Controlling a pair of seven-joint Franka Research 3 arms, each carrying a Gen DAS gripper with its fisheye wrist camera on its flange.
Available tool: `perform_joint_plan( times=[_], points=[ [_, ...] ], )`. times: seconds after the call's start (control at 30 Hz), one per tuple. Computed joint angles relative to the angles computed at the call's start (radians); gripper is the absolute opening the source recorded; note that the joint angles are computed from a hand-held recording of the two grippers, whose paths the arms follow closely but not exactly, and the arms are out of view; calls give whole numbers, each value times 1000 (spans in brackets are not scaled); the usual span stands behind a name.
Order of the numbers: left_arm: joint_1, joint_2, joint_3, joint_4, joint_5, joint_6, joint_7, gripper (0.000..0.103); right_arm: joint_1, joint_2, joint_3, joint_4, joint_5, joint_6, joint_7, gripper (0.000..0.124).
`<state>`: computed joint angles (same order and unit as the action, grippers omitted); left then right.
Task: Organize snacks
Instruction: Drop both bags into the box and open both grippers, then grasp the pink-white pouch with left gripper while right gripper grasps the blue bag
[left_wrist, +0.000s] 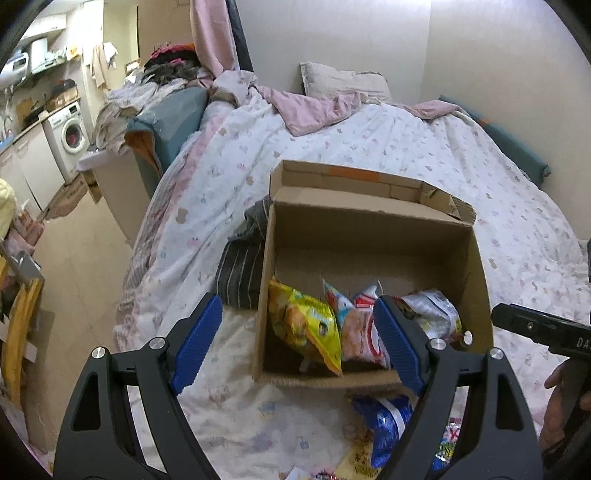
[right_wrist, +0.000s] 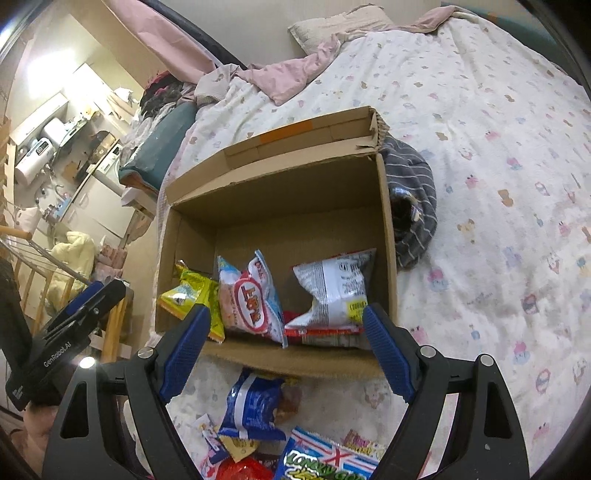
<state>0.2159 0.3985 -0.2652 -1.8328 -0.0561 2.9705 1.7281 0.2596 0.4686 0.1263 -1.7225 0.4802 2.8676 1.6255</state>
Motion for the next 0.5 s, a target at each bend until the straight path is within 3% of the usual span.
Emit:
perform_joint_plan(
  times=[0.3, 0.5],
  points=[
    [46, -73, -32, -94, -102, -51, 45, 82, -8, -88, 39, -137, 74, 49, -56, 87],
    [-9, -61, 35, -74, -90, -290, 78, 82, 19, -137, 21, -220, 85, 52, -35, 87]
  ],
)
